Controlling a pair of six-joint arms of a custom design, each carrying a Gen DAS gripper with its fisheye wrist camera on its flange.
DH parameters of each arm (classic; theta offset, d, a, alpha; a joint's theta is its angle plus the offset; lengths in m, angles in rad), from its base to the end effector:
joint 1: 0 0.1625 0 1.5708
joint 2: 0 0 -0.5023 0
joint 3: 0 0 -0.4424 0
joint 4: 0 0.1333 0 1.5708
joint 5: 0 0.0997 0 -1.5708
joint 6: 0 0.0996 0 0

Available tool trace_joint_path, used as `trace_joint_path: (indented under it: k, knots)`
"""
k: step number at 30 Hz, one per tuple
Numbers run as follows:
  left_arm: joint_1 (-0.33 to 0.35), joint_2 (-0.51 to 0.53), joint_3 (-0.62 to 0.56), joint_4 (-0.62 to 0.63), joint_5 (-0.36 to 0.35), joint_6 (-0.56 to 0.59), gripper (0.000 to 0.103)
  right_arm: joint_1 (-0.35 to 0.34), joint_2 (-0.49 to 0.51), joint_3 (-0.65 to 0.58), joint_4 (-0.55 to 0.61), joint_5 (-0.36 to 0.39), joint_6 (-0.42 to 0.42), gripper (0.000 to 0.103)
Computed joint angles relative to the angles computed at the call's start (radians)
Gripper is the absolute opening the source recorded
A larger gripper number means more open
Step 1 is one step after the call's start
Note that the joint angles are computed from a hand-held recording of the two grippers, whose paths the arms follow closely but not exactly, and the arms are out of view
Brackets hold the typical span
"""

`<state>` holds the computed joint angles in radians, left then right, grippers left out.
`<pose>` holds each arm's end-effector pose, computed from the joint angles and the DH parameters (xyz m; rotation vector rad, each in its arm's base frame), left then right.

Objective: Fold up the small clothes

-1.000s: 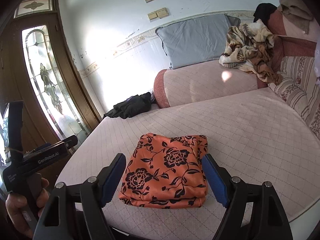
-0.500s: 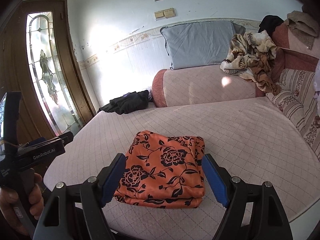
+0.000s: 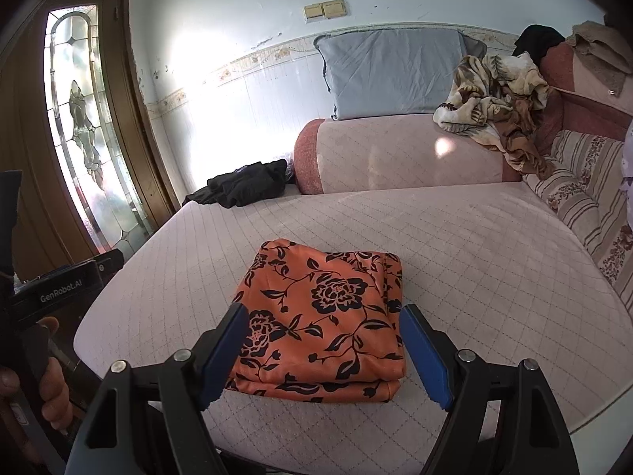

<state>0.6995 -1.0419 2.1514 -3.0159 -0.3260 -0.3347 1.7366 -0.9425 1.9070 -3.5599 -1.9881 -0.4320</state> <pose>-0.2781 -0.5315 0.2027 0.3002 2.0226 -1.1092 0.2034 -0.6523 0.2432 0.4211 -2.3090 1.2336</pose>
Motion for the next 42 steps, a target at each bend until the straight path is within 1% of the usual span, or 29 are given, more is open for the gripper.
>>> trace_joint_path:
  k: [8,14,25,35,42]
  knots:
    - [0.004,0.006,-0.001,-0.012,0.005,0.024,0.1,-0.001,0.008,-0.004,0.009,-0.014,0.0,0.081]
    - [0.008,0.006,0.0,-0.031,-0.004,0.035,0.1,-0.001,0.01,-0.008,0.017,-0.019,-0.004,0.081]
    - [0.027,0.01,-0.008,-0.029,-0.027,0.038,0.1,-0.002,0.023,-0.025,0.026,-0.029,-0.009,0.081]
    - [0.05,0.017,-0.03,-0.031,-0.039,0.043,0.1,0.008,0.047,-0.082,0.044,-0.022,-0.048,0.081]
    - [0.056,0.022,-0.039,-0.046,-0.044,0.056,0.1,0.014,0.06,-0.104,0.077,-0.017,-0.038,0.081]
